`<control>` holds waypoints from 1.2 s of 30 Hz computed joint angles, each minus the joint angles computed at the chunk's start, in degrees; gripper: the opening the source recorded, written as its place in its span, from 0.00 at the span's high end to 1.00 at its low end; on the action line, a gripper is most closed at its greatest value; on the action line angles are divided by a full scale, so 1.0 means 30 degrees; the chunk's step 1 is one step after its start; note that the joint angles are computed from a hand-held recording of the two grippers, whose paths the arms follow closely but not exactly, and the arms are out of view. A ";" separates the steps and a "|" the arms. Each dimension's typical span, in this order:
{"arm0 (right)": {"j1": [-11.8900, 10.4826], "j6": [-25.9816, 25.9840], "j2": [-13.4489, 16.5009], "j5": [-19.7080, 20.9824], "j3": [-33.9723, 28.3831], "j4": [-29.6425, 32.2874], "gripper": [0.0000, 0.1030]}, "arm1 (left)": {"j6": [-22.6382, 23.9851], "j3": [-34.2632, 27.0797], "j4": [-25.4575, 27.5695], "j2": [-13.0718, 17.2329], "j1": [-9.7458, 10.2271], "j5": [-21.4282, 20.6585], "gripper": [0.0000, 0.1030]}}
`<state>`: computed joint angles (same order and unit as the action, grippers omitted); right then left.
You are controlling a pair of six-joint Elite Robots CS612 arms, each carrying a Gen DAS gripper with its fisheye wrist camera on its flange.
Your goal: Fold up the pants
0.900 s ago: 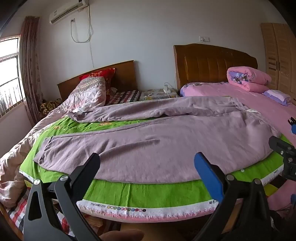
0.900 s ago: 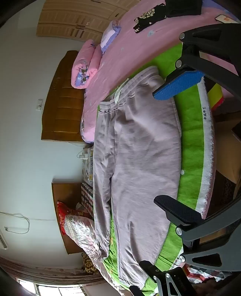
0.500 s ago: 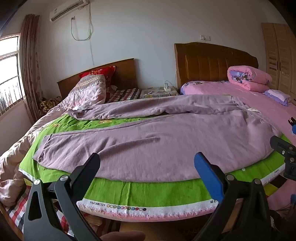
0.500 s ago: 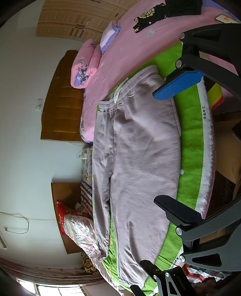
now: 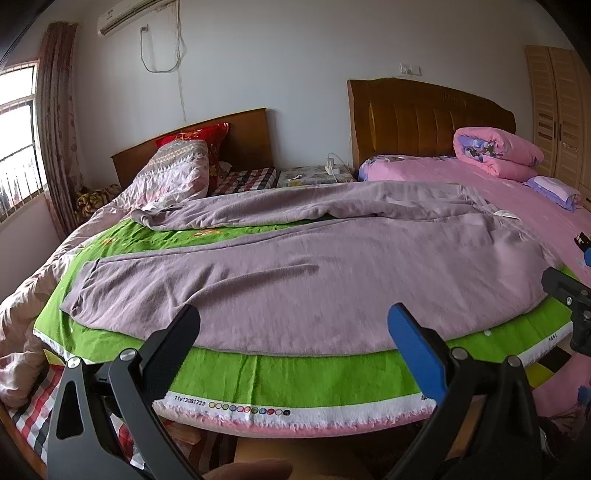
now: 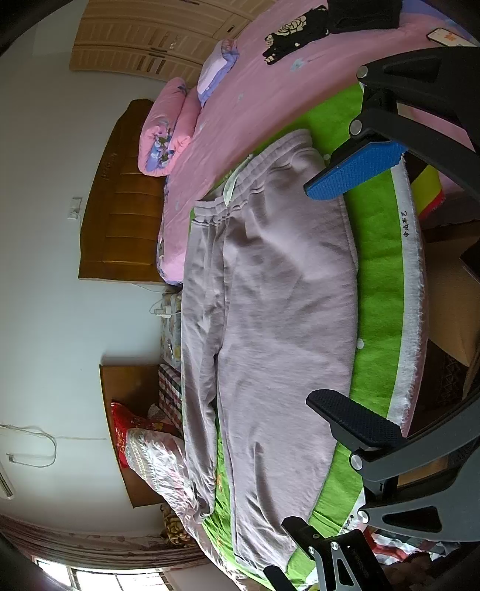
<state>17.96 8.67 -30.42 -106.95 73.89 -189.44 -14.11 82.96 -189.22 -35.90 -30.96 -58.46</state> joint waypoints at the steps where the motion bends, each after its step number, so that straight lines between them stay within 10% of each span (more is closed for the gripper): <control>1: 0.0003 0.0022 -0.0001 -0.0009 0.0001 0.0015 0.04 | 0.0019 -0.0001 0.0017 -0.0002 0.0010 -0.0111 0.01; 36: -0.0035 0.0144 0.0069 -0.0027 -0.0113 0.0223 0.04 | -0.0315 -0.0065 0.0779 -0.0074 0.0149 -0.0574 0.01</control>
<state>17.86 9.10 -30.22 -107.03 73.55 -188.77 -15.06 82.77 -186.88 -36.13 -30.51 -60.19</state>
